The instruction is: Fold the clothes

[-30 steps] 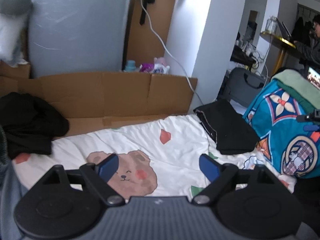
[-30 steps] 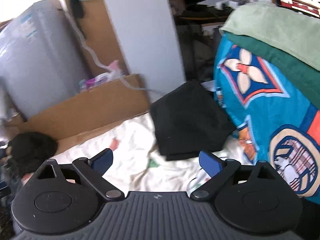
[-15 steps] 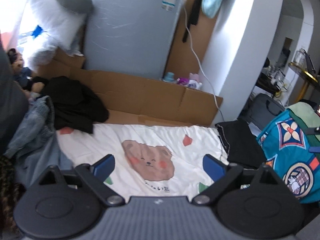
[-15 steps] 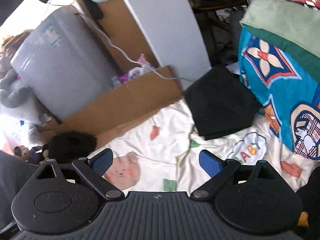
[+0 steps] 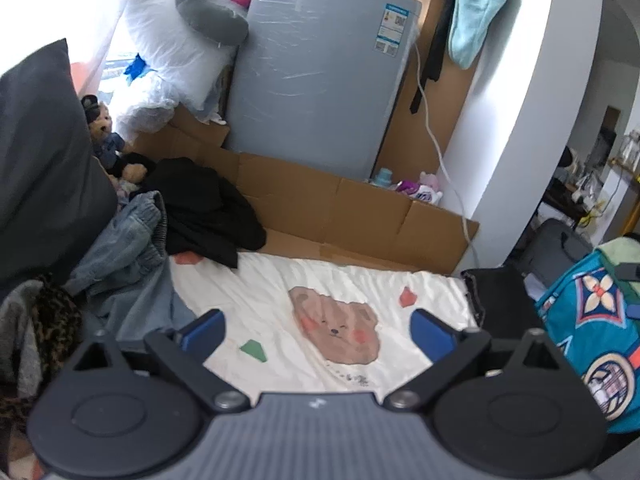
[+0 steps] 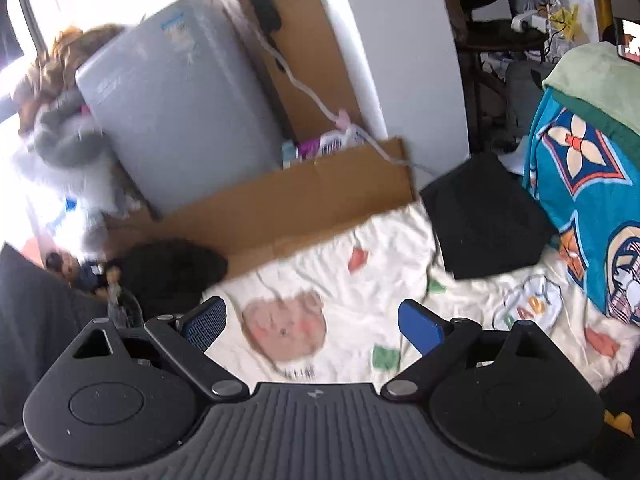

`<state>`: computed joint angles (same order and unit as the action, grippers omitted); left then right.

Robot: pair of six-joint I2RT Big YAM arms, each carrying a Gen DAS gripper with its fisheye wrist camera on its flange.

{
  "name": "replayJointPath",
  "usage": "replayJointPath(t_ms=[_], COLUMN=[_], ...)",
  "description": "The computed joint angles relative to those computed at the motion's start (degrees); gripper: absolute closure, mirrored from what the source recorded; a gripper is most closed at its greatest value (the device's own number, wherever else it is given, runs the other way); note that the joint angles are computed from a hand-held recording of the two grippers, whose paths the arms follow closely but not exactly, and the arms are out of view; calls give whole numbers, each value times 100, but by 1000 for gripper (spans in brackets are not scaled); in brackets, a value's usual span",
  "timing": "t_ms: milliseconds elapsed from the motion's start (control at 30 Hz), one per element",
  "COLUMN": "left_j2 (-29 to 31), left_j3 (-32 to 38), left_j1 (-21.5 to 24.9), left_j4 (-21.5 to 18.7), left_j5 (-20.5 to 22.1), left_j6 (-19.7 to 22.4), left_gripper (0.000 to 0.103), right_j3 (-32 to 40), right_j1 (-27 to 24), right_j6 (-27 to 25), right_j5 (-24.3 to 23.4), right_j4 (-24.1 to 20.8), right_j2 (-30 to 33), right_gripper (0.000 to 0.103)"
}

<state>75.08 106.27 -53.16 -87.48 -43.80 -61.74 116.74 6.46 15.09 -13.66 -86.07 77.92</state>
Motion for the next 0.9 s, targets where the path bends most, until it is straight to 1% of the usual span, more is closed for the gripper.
replayJointPath(t_ms=[67, 100, 133, 233, 300, 367, 433, 500, 633, 700, 767, 900], left_j2=[-13, -25, -31, 26, 54, 70, 49, 35, 162, 239, 318, 408], left_j3=[30, 35, 36, 105, 126, 130, 59, -15, 57, 149, 251, 387], left_j1=[-12, -18, -30, -111, -133, -163, -179, -188, -177, -168, -167, -256], left_j4=[17, 40, 58, -56, -77, -37, 158, 377, 518, 460, 356, 63], left_j5=[101, 150, 176, 85, 87, 94, 119, 152, 252, 368, 460, 444], left_j6=[52, 60, 34, -166, -181, -175, -145, -91, 84, 99, 130, 47], left_gripper=[1, 1, 1, 1, 1, 1, 1, 1, 1, 1, 1, 1], right_j3=[176, 188, 135, 39, -6, -121, -222, -295, -305, -397, -439, -208], right_j1=[133, 180, 220, 355, 458, 482, 437, 400, 537, 602, 580, 719], right_j6=[76, 189, 257, 134, 71, 47, 74, 130, 119, -60, -174, -272], right_j5=[128, 148, 142, 149, 396, 440, 237, 16, 53, 8, -252, -131], right_j4=[-293, -348, -331, -297, -238, -42, 126, 180, 176, 288, 322, -16], right_j2=[50, 27, -22, -89, -140, -252, -324, -353, -371, -441, -463, -302], right_gripper=[7, 7, 7, 7, 7, 7, 7, 7, 7, 7, 7, 7])
